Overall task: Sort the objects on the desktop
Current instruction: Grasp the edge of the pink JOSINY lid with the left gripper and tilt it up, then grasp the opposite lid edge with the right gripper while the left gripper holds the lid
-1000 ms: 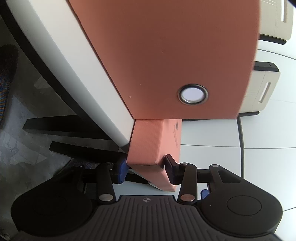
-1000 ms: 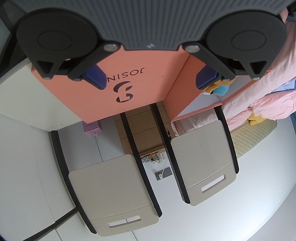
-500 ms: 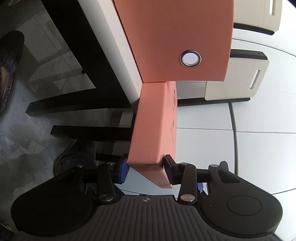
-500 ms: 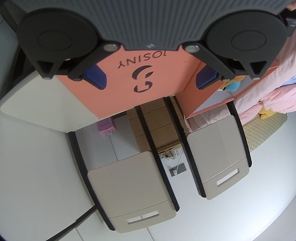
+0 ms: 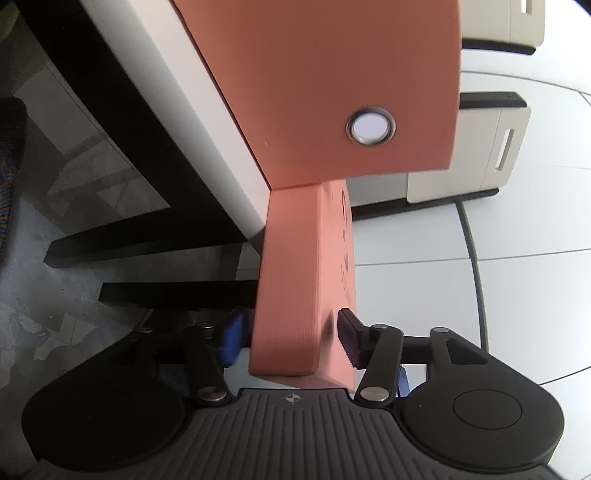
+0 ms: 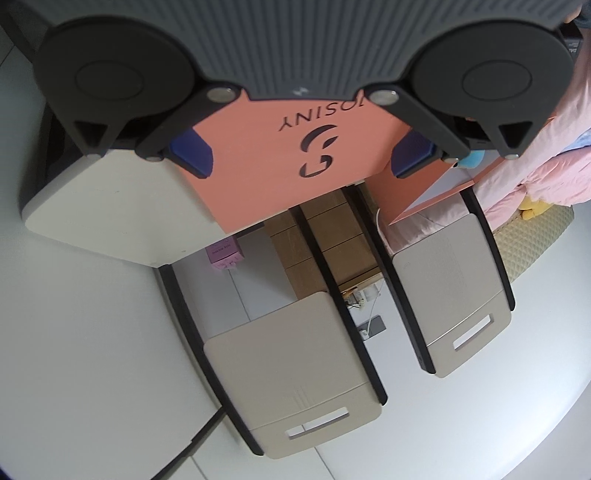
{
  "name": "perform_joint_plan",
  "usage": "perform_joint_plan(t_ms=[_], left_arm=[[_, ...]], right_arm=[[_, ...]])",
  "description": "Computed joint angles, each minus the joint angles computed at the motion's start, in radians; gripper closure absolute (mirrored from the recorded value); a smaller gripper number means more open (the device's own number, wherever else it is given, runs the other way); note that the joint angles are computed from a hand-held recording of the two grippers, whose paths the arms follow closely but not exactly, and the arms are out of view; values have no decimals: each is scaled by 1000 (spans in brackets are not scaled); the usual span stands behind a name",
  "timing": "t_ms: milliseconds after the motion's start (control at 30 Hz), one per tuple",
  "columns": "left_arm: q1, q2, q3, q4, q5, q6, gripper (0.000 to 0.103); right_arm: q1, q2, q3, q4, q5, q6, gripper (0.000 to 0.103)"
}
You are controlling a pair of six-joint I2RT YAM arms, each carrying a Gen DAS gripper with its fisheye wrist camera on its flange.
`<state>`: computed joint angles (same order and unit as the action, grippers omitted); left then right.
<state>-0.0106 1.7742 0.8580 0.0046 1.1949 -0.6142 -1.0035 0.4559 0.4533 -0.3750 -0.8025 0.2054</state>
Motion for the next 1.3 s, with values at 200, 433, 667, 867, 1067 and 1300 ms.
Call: perform_joint_plan(t_ms=[200, 433, 667, 867, 1067, 1300], left_arm=[[26, -13, -7, -68, 34, 68, 55], [112, -39, 32, -518, 99, 465, 56], [154, -39, 41, -705, 113, 662, 56], [139, -63, 3, -578, 104, 592, 56], [151, -101, 3, -544, 122, 562, 56], [186, -159, 31, -526, 201, 530, 54]], right_arm=[[-92, 47, 16, -36, -48, -75, 0], [-306, 330, 117, -183, -240, -300, 0], [-306, 815, 331, -358, -222, -633, 0], [-262, 1092, 464, -548, -286, -785, 10], [-267, 1041, 423, -601, -318, -845, 36], [-385, 1046, 463, -896, -454, -1094, 43]])
